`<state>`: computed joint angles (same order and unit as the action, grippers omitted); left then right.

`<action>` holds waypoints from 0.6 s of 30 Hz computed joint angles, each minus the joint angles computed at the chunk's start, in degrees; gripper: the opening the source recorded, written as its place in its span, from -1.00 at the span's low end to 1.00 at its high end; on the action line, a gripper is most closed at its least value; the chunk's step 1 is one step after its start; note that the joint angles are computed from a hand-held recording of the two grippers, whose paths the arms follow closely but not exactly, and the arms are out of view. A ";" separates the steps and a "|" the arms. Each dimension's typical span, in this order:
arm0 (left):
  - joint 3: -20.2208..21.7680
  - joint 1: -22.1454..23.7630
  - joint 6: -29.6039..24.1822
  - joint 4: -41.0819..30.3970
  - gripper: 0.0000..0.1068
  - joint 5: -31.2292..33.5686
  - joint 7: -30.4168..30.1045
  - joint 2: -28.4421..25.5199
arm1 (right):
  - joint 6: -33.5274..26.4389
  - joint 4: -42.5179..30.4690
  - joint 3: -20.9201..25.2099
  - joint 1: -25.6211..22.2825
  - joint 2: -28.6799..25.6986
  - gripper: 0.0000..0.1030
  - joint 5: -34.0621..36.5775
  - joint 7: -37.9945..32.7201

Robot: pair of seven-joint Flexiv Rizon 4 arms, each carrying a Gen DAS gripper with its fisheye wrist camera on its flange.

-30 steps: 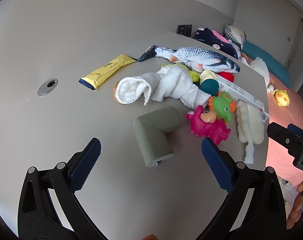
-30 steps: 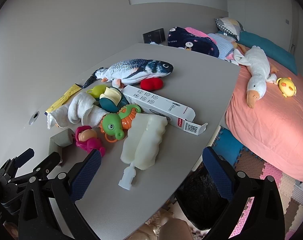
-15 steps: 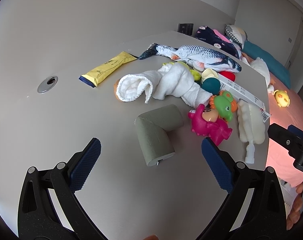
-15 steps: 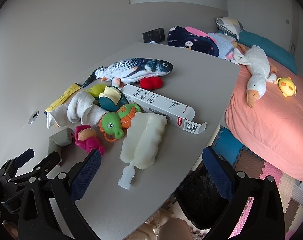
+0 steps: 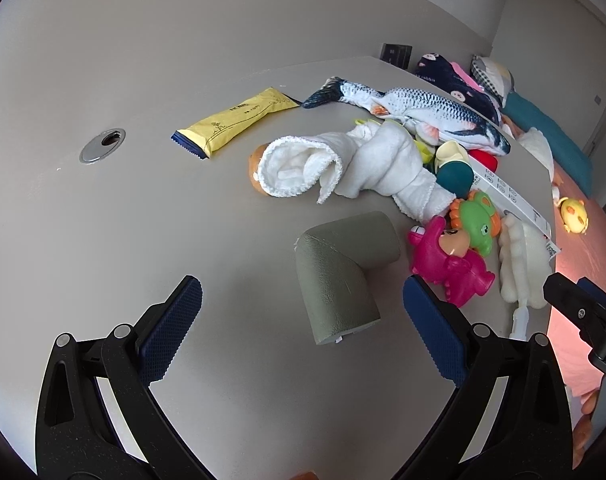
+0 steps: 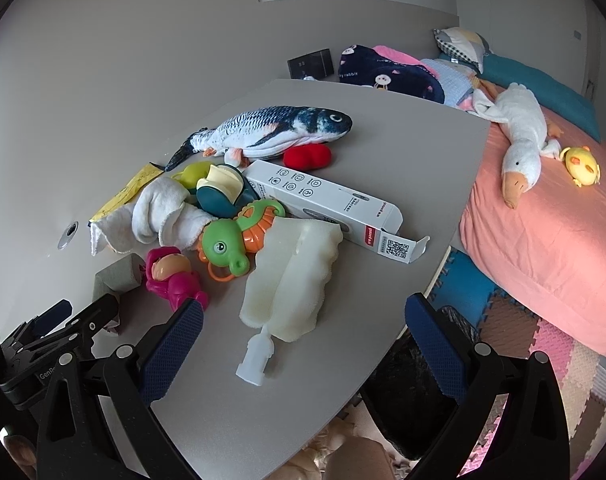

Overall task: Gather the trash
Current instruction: 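Grasp the grey-green foam elbow with the left gripper while the right gripper grasps the white foam bottle toy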

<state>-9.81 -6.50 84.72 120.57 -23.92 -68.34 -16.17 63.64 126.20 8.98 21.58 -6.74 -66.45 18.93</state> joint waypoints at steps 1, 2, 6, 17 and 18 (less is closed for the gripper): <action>0.40 -0.24 -0.26 -0.46 0.81 0.36 -0.41 -0.38 | 0.26 -0.29 -0.10 0.00 -0.47 0.95 -0.02 -0.07; 1.59 -1.12 -0.72 -1.09 0.81 1.66 -1.41 -0.74 | 0.37 -0.47 -0.20 0.05 -0.77 0.95 -0.14 -0.09; 5.41 -3.98 -2.76 -3.61 0.81 7.32 -4.79 -2.03 | 0.02 -2.10 -0.67 0.69 -2.70 0.82 0.73 -1.64; 10.09 -6.00 -8.56 -8.56 0.73 17.71 -14.08 -4.06 | -1.32 -4.59 -2.44 2.46 -6.22 0.33 5.46 -6.39; 10.39 -6.19 -8.22 -8.60 0.63 18.51 -14.78 -4.05 | -1.71 -4.82 -2.56 2.64 -6.39 0.29 5.21 -6.60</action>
<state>0.58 -12.69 76.50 111.98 -5.41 -83.13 -20.22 61.93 121.38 6.42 24.22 -13.14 -61.24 12.33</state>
